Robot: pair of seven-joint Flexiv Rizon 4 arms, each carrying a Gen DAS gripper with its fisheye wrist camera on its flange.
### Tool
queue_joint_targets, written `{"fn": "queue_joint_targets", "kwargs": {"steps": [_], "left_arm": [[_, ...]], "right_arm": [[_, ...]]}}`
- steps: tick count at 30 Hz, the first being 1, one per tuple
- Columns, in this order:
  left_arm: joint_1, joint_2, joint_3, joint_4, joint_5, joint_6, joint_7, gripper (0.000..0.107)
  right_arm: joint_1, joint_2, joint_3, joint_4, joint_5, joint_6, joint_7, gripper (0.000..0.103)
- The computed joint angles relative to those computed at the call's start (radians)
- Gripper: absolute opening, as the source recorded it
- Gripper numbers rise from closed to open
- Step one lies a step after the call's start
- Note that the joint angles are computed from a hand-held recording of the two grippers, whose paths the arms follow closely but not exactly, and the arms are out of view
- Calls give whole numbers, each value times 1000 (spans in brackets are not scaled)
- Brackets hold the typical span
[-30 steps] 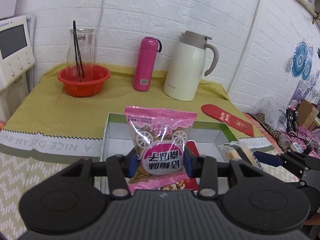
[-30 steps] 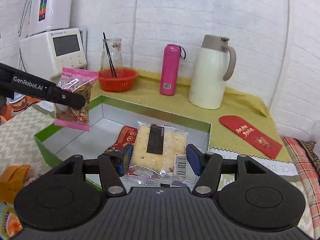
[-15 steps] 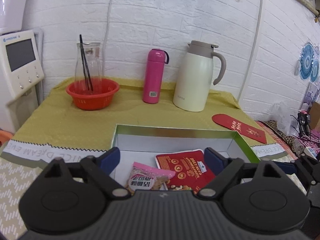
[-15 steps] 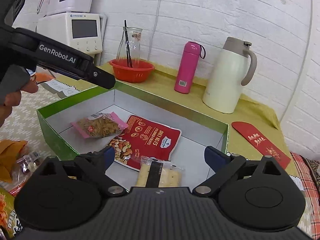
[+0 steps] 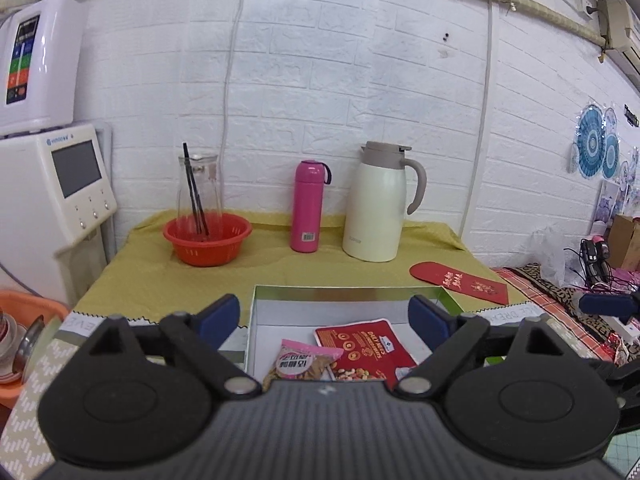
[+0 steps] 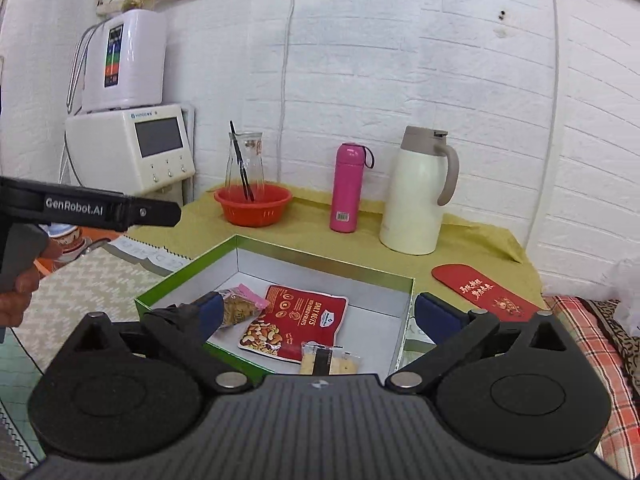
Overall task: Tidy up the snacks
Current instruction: 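Release the cracker pack into the green box with the right tool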
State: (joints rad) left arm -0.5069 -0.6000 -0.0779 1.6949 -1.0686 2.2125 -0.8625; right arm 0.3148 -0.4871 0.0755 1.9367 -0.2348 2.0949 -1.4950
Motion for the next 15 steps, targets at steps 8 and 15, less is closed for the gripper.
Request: {"fn": "queue_joint_targets", "kwargs": {"steps": [8,15], "left_arm": [[31,154,-43,298,199,44,-317,90],[22,203,-41,478,374,32,-478,90]], "right_arm": [[-69,111,55,233,-27,168,-8,103],[-150,102,80,379,-144,258,84,103]]}}
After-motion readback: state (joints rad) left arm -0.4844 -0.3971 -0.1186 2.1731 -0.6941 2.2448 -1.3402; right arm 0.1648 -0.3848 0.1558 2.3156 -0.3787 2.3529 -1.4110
